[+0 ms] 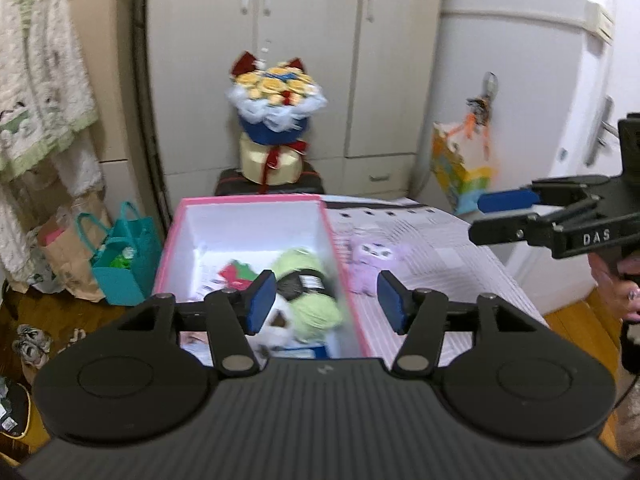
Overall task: Organize soft objects
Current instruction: 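Move the right gripper to the purple plush doll and grasp it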
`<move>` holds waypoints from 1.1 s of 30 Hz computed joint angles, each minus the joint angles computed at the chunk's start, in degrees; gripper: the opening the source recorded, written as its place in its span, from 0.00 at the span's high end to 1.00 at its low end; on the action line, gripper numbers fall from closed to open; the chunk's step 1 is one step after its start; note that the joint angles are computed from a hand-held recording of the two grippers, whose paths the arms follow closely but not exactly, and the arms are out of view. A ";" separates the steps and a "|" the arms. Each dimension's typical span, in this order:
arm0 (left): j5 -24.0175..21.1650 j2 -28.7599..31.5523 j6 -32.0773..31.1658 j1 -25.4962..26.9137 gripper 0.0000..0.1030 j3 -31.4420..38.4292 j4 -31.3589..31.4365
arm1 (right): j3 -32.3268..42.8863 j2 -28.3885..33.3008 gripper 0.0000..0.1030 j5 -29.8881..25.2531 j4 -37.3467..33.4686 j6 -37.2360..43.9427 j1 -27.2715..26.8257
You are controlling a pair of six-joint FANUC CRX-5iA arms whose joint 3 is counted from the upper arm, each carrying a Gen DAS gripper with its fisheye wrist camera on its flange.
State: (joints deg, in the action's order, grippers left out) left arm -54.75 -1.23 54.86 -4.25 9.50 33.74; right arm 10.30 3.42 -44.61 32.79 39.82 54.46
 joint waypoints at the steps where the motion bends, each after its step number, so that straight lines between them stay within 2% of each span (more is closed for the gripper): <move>1: -0.39 -0.01 -0.61 -0.61 0.44 -0.05 0.74 | -1.34 -1.02 0.29 0.27 0.76 -0.83 0.08; 4: -0.66 0.48 -2.81 -3.04 0.42 -0.31 3.39 | -5.28 -3.88 0.24 1.15 3.75 -4.57 0.12; 12: 0.75 4.20 -3.32 -9.97 0.40 1.39 3.32 | -11.02 -8.66 0.22 0.98 5.42 -7.50 -1.09; 16: 4.37 5.91 -1.69 -13.02 0.40 1.21 1.57 | -12.99 -9.75 0.21 2.59 4.40 -6.40 -2.97; 22: 10.45 8.73 7.78 -16.81 0.40 2.35 -7.52 | -15.62 -9.32 0.21 6.11 5.57 -3.95 -5.63; 24: 12.84 9.19 7.56 -17.49 0.40 1.63 -9.06 | -16.23 -8.37 0.21 6.96 7.04 -4.09 -6.55; 27: 14.74 10.81 12.29 -18.49 0.40 2.64 -13.27 | -17.26 -6.80 0.21 9.50 8.89 -3.36 -8.36; 31: 15.85 13.88 21.98 -20.27 0.41 6.05 -22.01 | -15.58 -3.85 0.21 13.31 4.29 1.77 -11.02; 33: 16.20 15.28 25.90 -20.54 0.42 7.03 -23.80 | -13.65 -1.97 0.21 14.09 0.61 5.99 -12.06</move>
